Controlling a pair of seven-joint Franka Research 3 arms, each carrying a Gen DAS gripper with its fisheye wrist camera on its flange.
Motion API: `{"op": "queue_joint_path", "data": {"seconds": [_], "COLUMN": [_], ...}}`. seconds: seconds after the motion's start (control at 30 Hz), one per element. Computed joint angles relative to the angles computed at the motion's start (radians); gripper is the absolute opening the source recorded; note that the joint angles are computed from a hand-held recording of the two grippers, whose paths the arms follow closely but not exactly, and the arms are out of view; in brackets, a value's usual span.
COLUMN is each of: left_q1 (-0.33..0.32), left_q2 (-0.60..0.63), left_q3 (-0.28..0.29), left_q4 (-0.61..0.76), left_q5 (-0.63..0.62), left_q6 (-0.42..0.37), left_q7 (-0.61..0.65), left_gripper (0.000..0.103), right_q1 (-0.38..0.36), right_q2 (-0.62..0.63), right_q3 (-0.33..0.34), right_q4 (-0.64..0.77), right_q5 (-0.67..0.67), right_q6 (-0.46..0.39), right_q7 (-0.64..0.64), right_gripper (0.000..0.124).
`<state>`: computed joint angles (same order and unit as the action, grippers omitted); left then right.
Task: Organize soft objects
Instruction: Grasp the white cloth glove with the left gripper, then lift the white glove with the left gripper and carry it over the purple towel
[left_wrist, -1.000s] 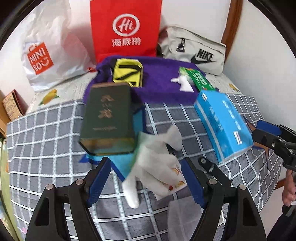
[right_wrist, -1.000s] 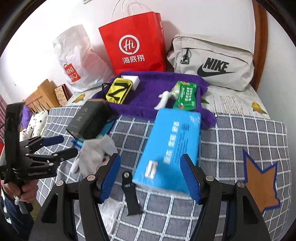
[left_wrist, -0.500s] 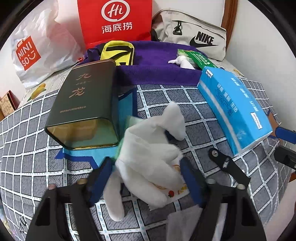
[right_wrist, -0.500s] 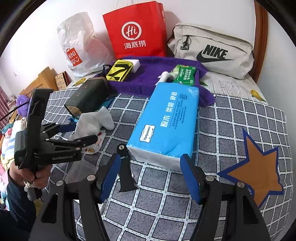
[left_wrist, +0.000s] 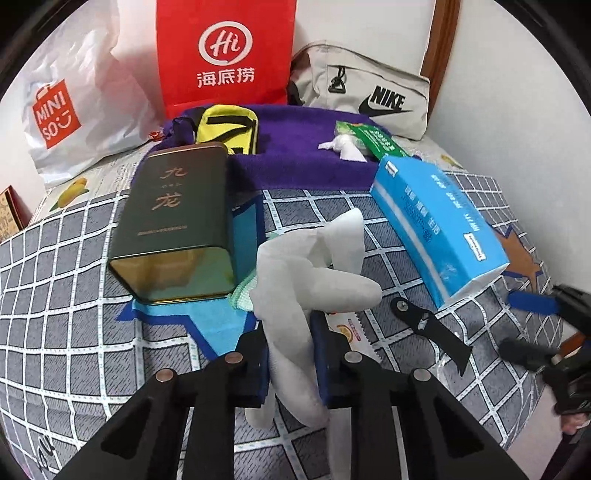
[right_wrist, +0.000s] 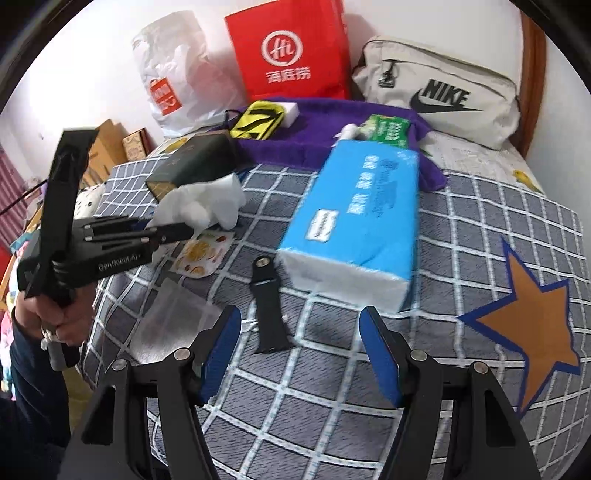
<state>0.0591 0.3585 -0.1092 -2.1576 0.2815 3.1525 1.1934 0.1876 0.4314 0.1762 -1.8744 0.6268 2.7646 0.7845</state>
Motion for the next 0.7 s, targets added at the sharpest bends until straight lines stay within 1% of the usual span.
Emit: {"op": "queue_joint_path", "data": {"seconds": [0.1, 0.23, 0.33, 0.4, 0.47, 0.53, 0.6, 0.63, 0.67, 0.7], "left_q1": [0.017, 0.047, 0.092, 0.118, 0.133, 0.157, 0.18, 0.186, 0.187, 0.192], "left_q2": [-0.021, -0.052, -0.062, -0.065, -0.064, -0.061, -0.055, -0.053, -0.052, -0.05], "left_q3": [-0.012, -0.029, -0.066, -0.088, -0.1, -0.124, -0.148, -0.154, -0.157, -0.163], "left_q4": [-0.029, -0.074, -0.094, -0.104, -0.105, -0.105, -0.102, -0.101, -0.101, -0.1], "left_q5": [-0.006, -0.012, -0.025, -0.032, -0.036, -0.042, -0.046, -0.048, -0.049, -0.049], "left_q6": [0.02, 0.046, 0.055, 0.063, 0.065, 0.066, 0.067, 0.067, 0.068, 0.067], "left_q7": [0.0, 0.006, 0.016, 0.022, 0.024, 0.031, 0.037, 0.038, 0.039, 0.041], "left_gripper": [0.018, 0.018, 0.018, 0.018, 0.018, 0.018, 0.018, 0.018, 0.018, 0.018], "right_q1": [0.014, 0.034, 0.05, 0.074, 0.082, 0.11, 0.123, 0.107, 0.095, 0.085], "right_q2": [0.029, 0.079, 0.111, 0.13, 0.136, 0.142, 0.14, 0.138, 0.135, 0.132], "right_q3": [-0.001, -0.004, -0.013, -0.026, -0.024, -0.046, -0.052, -0.036, -0.026, -0.021], "right_q4": [0.022, 0.062, 0.089, 0.098, 0.092, 0.087, 0.068, 0.064, 0.064, 0.067], "right_q5": [-0.017, -0.055, -0.092, -0.128, -0.152, -0.197, -0.235, -0.237, -0.234, -0.232], "right_q6": [-0.011, -0.003, -0.004, 0.026, 0.064, 0.096, 0.135, 0.136, 0.127, 0.113], "right_q7": [0.005, 0.013, 0.04, 0.062, 0.066, 0.097, 0.105, 0.095, 0.095, 0.1], "right_gripper": [0.066, 0.066, 0.061, 0.06, 0.06, 0.06, 0.055, 0.05, 0.033, 0.021]}}
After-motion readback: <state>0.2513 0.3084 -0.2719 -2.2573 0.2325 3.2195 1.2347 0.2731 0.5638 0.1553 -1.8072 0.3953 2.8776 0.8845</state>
